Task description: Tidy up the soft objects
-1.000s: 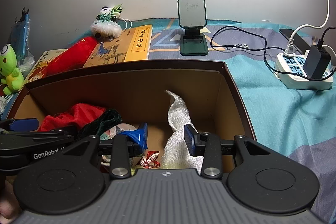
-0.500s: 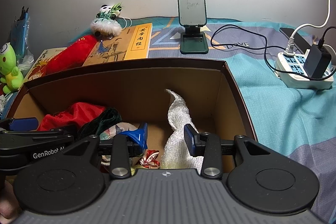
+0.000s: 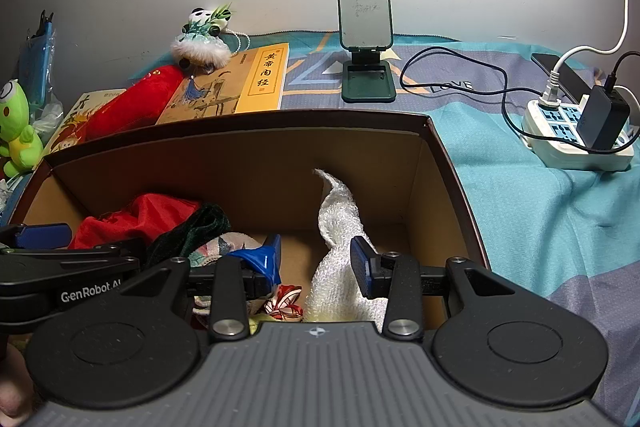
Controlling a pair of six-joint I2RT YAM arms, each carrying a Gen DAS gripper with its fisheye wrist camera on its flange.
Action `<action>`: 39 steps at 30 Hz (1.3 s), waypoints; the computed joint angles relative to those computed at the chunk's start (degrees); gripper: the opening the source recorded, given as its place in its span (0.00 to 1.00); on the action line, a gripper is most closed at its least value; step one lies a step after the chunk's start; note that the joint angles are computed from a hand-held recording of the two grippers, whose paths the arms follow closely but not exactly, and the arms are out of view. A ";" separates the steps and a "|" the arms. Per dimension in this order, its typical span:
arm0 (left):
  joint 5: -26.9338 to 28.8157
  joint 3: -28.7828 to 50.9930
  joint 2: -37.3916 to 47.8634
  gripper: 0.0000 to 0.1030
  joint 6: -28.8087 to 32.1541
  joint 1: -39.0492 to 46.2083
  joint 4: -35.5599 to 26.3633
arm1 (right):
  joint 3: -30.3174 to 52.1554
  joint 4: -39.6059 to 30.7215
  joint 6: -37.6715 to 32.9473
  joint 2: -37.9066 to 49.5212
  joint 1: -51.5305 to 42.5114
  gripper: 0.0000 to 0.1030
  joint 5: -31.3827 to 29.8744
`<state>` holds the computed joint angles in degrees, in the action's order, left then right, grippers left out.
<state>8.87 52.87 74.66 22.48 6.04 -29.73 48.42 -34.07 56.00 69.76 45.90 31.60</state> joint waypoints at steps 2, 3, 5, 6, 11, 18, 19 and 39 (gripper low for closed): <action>0.00 0.00 0.00 0.69 -0.02 -0.01 0.00 | 0.05 -0.03 0.03 0.04 0.02 0.21 0.01; 0.00 0.00 0.00 0.69 -0.02 -0.01 0.00 | 0.01 -0.02 -0.04 0.01 0.00 0.21 -0.03; -0.05 -0.01 -0.03 0.69 -0.03 -0.04 -0.01 | 0.04 -0.03 0.01 0.03 0.02 0.21 -0.02; -0.04 -0.04 -0.06 0.69 -0.02 -0.02 0.01 | 0.03 -0.07 0.05 0.03 0.04 0.21 0.03; 0.01 -0.04 -0.05 0.69 0.01 0.02 -0.01 | 0.19 -0.11 0.12 0.18 0.10 0.21 0.06; -0.01 0.11 0.04 0.69 0.10 -0.12 0.05 | 0.01 -0.02 -0.12 0.04 -0.06 0.21 -0.04; -0.01 0.11 0.04 0.69 0.10 -0.12 0.05 | -0.08 -0.02 -0.14 -0.06 -0.08 0.21 -0.05; -0.05 0.22 0.10 0.69 0.16 -0.07 0.03 | -0.04 -0.18 -0.52 -0.09 -0.19 0.21 -0.18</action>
<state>8.82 53.08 74.76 22.64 5.96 -29.70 48.38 -34.26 55.48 69.67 45.71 31.41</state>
